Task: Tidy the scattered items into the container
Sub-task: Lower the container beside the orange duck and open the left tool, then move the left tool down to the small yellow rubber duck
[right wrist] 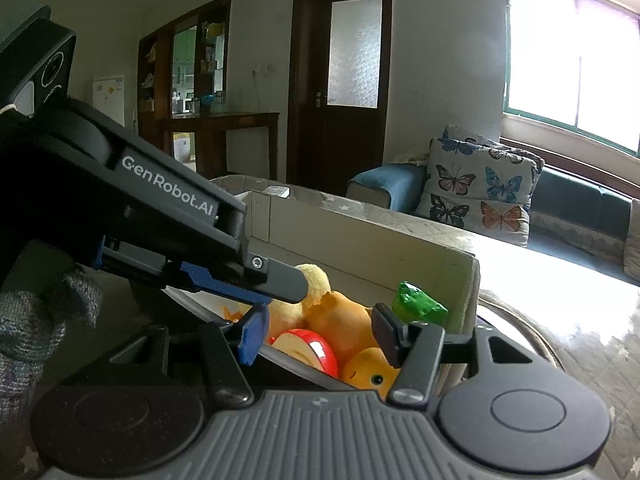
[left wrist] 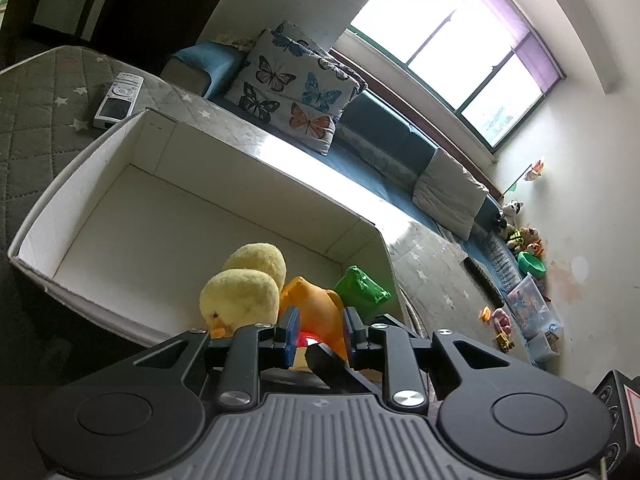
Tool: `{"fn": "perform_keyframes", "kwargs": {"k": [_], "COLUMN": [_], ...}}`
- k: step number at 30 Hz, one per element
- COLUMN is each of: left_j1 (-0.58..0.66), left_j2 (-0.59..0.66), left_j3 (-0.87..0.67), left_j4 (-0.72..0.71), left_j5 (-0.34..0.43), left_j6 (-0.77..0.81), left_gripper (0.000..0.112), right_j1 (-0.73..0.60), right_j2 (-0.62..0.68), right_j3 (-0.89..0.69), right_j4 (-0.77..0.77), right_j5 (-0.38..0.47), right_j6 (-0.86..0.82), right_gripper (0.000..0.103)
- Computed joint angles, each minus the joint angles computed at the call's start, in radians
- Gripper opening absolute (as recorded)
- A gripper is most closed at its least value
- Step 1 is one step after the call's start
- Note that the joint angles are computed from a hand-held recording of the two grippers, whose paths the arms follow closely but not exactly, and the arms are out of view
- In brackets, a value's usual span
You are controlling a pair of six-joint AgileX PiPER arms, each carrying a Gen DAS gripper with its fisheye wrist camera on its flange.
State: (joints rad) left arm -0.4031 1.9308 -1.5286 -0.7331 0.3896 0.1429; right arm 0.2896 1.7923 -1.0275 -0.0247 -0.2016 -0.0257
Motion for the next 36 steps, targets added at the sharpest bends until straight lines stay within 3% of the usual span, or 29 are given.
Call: {"fn": "perform_keyframes", "kwargs": {"k": [8,10,19,25,36], "left_j1": [-0.021,-0.025,-0.045,-0.054,-0.083], "left_j2": [-0.081,-0.104,-0.186,-0.226,-0.289], "left_j3": [0.102,0.136,0.270,0.344,0.462], "left_j4": [-0.007,-0.011,-0.014,0.019,0.180], "left_j5": [-0.044,-0.057,-0.089,-0.106,-0.150], "left_j6": [0.014,0.017,0.000,-0.055,-0.251], "left_gripper": [0.025,0.025,0.027,0.027,0.027], "right_j1": [0.014,0.020,0.066,0.085,0.126], "right_j2": [-0.086,-0.112,-0.200,-0.238,-0.269], "right_j3": [0.100,0.133,0.248,0.312,0.376], "right_j4": [0.097,0.133,0.299,0.311,0.393], "right_j5": [-0.027,-0.035,-0.043,-0.039,-0.034], "right_j6": [-0.080,-0.110,-0.264,-0.257,-0.281], "right_gripper": [0.059,0.066,0.072,0.080,0.083]}}
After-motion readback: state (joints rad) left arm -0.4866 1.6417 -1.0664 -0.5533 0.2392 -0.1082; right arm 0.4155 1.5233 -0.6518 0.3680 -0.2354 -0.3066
